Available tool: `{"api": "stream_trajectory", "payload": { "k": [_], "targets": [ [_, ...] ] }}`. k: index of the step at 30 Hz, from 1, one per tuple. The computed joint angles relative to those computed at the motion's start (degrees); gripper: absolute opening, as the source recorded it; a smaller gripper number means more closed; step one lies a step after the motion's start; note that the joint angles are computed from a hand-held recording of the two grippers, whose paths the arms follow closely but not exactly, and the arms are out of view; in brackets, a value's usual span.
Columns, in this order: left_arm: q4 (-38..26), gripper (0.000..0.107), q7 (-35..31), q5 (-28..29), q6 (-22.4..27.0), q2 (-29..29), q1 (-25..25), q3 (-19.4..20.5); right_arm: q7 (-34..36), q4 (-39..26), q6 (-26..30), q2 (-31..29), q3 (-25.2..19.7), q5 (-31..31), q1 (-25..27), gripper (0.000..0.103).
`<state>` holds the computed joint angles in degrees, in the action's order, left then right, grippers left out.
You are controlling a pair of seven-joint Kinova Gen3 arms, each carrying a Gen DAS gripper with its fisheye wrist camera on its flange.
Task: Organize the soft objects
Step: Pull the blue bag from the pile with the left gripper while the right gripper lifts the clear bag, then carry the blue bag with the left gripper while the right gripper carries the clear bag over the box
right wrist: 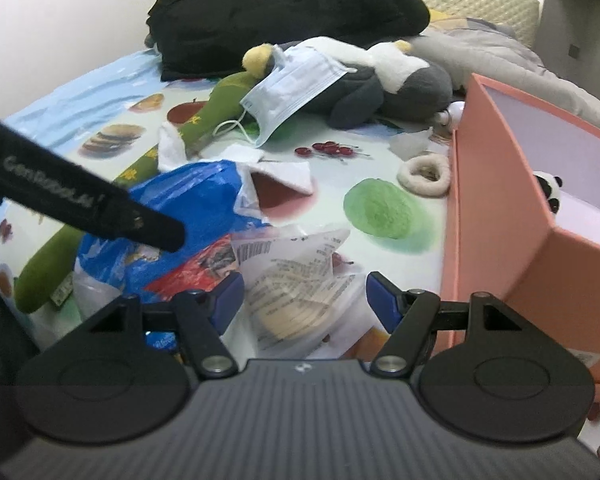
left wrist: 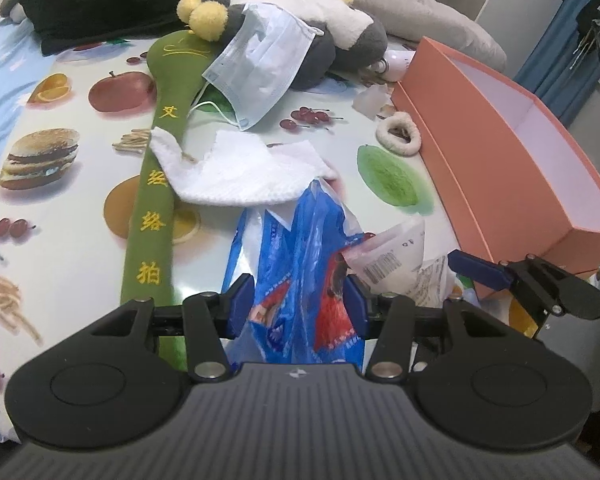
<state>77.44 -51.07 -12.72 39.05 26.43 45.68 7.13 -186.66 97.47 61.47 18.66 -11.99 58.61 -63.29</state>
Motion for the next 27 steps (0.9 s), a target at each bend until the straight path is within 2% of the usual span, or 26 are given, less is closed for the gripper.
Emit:
{"api": "stream_trajectory", "payload": {
  "k": [2, 3, 4, 6, 9, 14, 19, 27],
  "targets": [
    [-0.8, 0.049, 0.2, -0.2, 0.2, 0.8, 0.3, -0.2, 1.4, -0.1, -1.5, -0.2, -0.2, -2.0, 1.2, 0.069],
    [-1.2, 0.047, 0.1, -0.1, 0.3, 1.2, 0.3, -0.1, 1.9, 0.3, -3.0, -0.6, -0.8, -3.1, 2.4, 0.065],
    [-1.7, 0.044, -0.2, 0.1, 0.4, 1.6, 0.1, 0.1, 1.5, 0.6, -3.9, -0.7, -0.8, -3.8, 2.8, 0.06],
    [-2.5, 0.039, -0.3, 0.4, 0.7, 2.6, 0.3, 0.0, -1.2, 1.8, -4.9, -1.2, 0.6, -3.3, 1.6, 0.059],
    [-4.0, 0.032, 1.0, -0.8, 2.2, 4.0, 2.0, -1.4, -1.2, 1.2, -3.6, -0.8, 0.1, -3.5, 1.6, 0.051],
    [-4.1, 0.016, 1.8, -1.3, 1.5, 3.9, 2.5, -1.6, -2.7, 1.1, -3.2, -1.7, 0.1, -4.7, 2.0, 0.036],
    [-3.9, 0.01, 3.1, -1.5, 1.3, 2.5, 2.9, -1.5, -5.3, 0.9, -0.6, -2.8, -0.3, -5.9, 1.8, 0.03],
    [-3.8, 0.009, 2.1, 0.2, 1.8, -0.4, 2.1, 0.5, -9.2, -0.1, 6.1, -5.6, -2.5, -5.0, 0.8, 0.029]
  ]
}}
